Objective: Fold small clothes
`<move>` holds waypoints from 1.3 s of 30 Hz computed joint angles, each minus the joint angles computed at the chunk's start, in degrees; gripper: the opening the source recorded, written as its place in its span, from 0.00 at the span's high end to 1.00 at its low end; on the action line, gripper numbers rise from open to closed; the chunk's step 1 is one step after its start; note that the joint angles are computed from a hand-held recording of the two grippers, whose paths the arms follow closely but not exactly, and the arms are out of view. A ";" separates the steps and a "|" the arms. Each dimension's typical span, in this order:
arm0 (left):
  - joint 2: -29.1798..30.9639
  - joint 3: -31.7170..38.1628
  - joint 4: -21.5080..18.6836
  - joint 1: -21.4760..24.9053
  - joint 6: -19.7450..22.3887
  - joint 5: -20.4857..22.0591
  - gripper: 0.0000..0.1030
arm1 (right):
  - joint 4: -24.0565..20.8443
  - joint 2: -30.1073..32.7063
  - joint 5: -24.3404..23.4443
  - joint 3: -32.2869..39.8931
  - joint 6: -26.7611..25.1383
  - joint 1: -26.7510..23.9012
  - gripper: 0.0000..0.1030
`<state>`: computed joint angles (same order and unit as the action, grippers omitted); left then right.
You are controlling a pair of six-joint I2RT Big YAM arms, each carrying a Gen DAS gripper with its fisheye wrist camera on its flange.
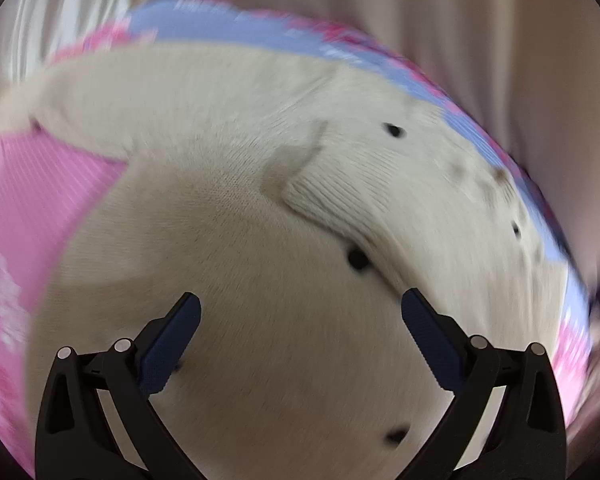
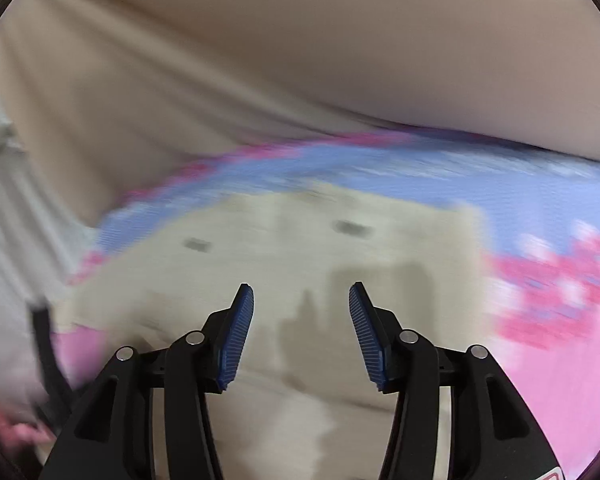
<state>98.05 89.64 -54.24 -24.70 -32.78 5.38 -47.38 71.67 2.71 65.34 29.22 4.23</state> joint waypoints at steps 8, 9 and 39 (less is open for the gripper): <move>8.34 10.89 -0.58 0.40 -4.47 3.70 0.73 | -6.29 -8.51 3.92 -12.75 -1.53 -4.45 0.50; 8.61 11.77 -1.12 0.73 -4.64 3.35 0.85 | -5.50 -8.56 3.94 -13.55 -1.40 -4.61 0.50; -22.38 -26.57 -5.11 11.53 12.47 -5.75 0.66 | -14.69 -19.49 4.54 -21.83 7.67 6.68 0.53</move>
